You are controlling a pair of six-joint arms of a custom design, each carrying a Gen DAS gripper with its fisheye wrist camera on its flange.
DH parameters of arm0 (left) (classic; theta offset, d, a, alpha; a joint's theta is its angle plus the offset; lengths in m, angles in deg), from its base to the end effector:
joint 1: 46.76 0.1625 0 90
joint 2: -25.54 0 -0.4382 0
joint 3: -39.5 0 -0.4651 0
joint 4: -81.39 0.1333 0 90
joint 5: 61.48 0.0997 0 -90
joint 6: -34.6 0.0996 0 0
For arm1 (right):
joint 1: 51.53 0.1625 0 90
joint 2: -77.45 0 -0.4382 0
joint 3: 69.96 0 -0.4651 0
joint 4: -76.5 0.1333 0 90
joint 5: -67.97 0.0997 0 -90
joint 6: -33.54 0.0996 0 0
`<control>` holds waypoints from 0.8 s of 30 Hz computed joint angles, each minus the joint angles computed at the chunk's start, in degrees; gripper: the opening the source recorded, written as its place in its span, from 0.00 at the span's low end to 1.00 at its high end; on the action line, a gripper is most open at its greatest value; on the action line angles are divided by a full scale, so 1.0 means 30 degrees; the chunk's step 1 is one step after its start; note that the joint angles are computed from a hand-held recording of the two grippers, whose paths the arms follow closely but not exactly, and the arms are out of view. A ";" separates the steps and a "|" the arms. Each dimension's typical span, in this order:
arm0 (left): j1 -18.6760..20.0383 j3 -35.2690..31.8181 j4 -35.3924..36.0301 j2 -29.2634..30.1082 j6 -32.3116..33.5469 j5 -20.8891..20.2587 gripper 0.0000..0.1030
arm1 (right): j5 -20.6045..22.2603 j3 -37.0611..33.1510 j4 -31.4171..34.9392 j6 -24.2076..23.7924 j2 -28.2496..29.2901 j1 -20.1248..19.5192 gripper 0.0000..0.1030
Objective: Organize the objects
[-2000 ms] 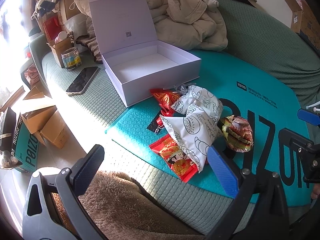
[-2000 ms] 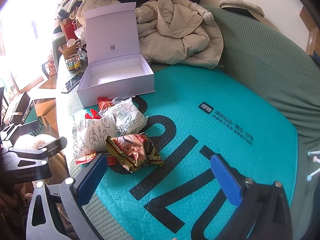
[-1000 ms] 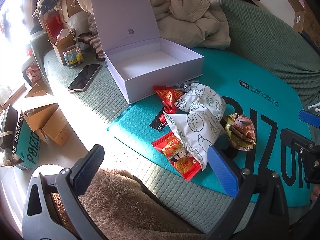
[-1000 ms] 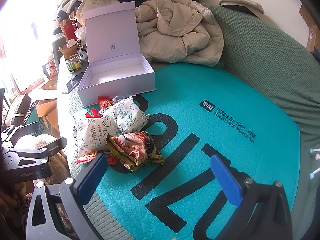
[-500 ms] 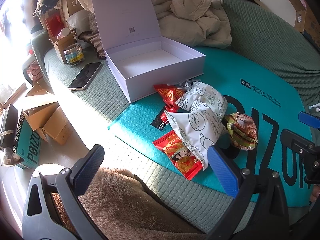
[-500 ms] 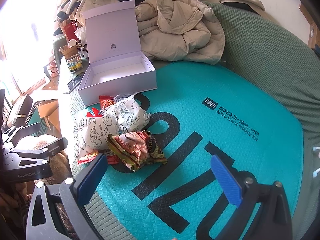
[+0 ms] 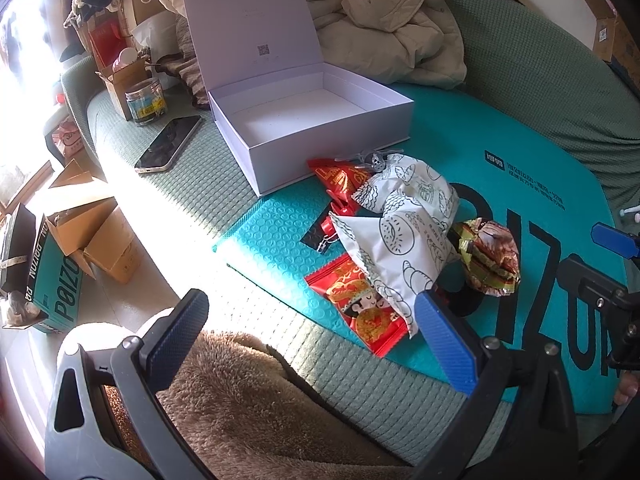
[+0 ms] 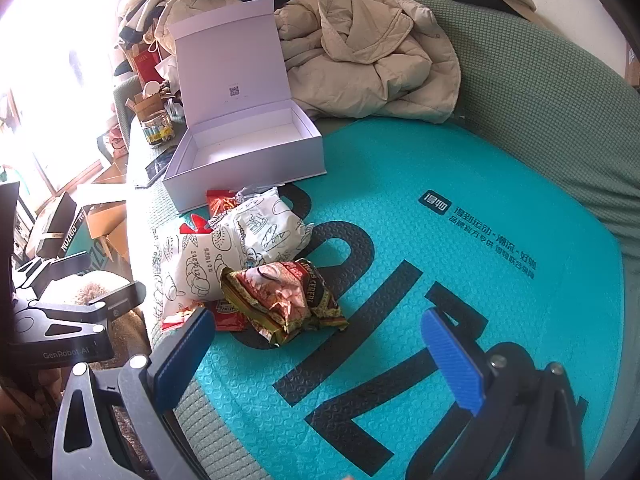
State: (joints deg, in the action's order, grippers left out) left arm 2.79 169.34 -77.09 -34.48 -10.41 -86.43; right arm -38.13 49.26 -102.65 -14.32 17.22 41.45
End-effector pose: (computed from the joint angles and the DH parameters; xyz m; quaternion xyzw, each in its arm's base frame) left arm -0.1400 -0.5089 0.0612 -0.0273 0.8427 -0.3576 0.4016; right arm 0.1363 -0.5852 0.1116 0.3775 -0.8791 0.1865 0.2233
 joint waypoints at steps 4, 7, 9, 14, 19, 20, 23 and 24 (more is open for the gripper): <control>0.0094 -0.0116 0.0396 0.0057 -0.0124 -0.0259 1.00 | 0.0631 0.0004 0.0466 -0.0151 -0.0013 -0.0243 1.00; 0.0245 -0.0155 0.0492 0.0088 -0.0043 -0.0693 1.00 | 0.1012 -0.0072 0.0980 -0.0179 0.0030 -0.0439 1.00; 0.0392 -0.0188 0.0489 0.0114 0.0001 -0.1063 1.00 | 0.1316 -0.0177 0.1452 -0.0089 0.0052 -0.0602 1.00; 0.0707 -0.0325 0.0249 0.0251 0.0170 -0.1805 1.00 | 0.1744 -0.0383 0.2037 0.0105 0.0236 -0.0907 1.00; 0.0946 -0.0376 -0.0806 0.0457 0.0950 -0.2502 1.00 | 0.2212 -0.0563 0.2305 0.0088 0.0426 -0.1109 1.00; 0.1059 -0.0355 -0.1238 0.0489 0.1226 -0.2785 1.00 | 0.2184 -0.0652 0.2363 0.0150 0.0530 -0.1113 1.00; 0.1343 -0.0389 -0.1918 0.0629 0.1662 -0.3367 0.99 | 0.2254 -0.0925 0.2620 0.0131 0.0798 -0.1132 1.00; 0.1416 -0.0413 -0.2030 0.0675 0.1751 -0.3480 0.99 | 0.2248 -0.1046 0.2711 0.0045 0.0919 -0.1131 1.00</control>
